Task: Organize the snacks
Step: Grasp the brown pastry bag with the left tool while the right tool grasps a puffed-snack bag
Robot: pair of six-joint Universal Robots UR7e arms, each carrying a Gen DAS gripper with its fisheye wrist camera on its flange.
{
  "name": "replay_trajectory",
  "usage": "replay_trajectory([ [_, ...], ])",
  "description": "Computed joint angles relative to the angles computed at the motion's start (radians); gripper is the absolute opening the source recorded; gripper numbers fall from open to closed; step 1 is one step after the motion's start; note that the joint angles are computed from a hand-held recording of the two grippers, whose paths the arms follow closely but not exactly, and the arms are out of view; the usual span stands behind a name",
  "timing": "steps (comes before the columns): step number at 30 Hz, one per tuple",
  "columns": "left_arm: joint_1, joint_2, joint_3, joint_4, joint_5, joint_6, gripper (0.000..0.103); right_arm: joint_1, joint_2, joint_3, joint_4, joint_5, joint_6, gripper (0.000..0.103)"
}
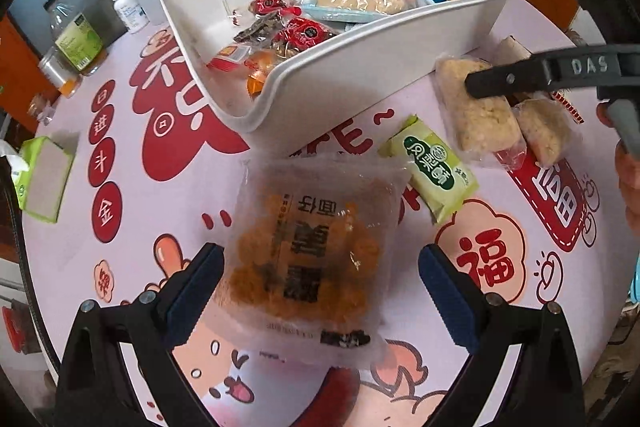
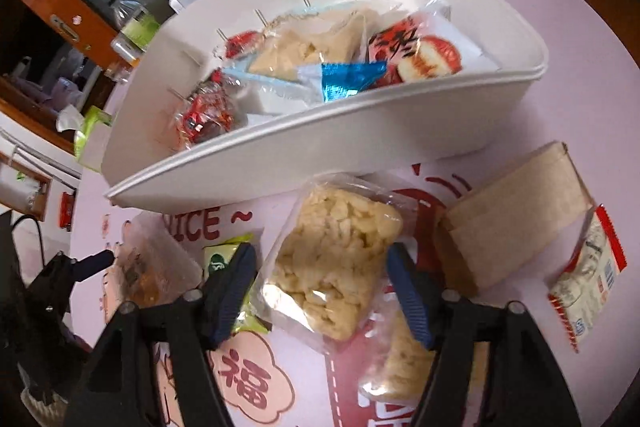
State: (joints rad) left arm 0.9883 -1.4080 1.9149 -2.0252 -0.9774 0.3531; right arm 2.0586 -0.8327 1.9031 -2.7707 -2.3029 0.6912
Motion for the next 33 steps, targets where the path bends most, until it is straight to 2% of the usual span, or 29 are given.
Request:
replay_trajectory([
  [8,0.046,0.073,-0.068,0.031,-0.023,-0.01,0.097,0.001,0.068,-0.089,0.176,-0.078,0.101,0.086],
  [14,0.061,0.103,-0.079,0.018,-0.011,-0.027,0.097,0.002,0.082,-0.097,0.191,-0.095,0.101,0.086],
  [16,0.061,0.109,-0.078,0.015,0.004,-0.036,0.097,0.002,0.08,-0.097,0.195,-0.094,0.104,0.083],
  [18,0.063,0.112,-0.077,0.017,0.012,-0.058,0.095,0.006,0.075,-0.1,0.225,-0.104,0.116,0.068],
  [19,0.061,0.111,-0.074,0.015,0.014,-0.067,0.091,0.008,0.073,-0.1,0.227,-0.107,0.11,0.067],
  [20,0.061,0.106,-0.068,0.013,0.01,-0.078,0.087,0.005,0.064,-0.087,0.205,-0.094,0.093,0.065],
  [24,0.043,0.083,-0.033,-0.013,0.039,-0.124,0.082,-0.005,0.043,-0.062,0.153,-0.055,0.041,0.062],
  [33,0.003,-0.005,0.037,0.012,0.077,-0.252,0.075,0.015,-0.021,0.023,0.033,-0.034,-0.031,0.061],
])
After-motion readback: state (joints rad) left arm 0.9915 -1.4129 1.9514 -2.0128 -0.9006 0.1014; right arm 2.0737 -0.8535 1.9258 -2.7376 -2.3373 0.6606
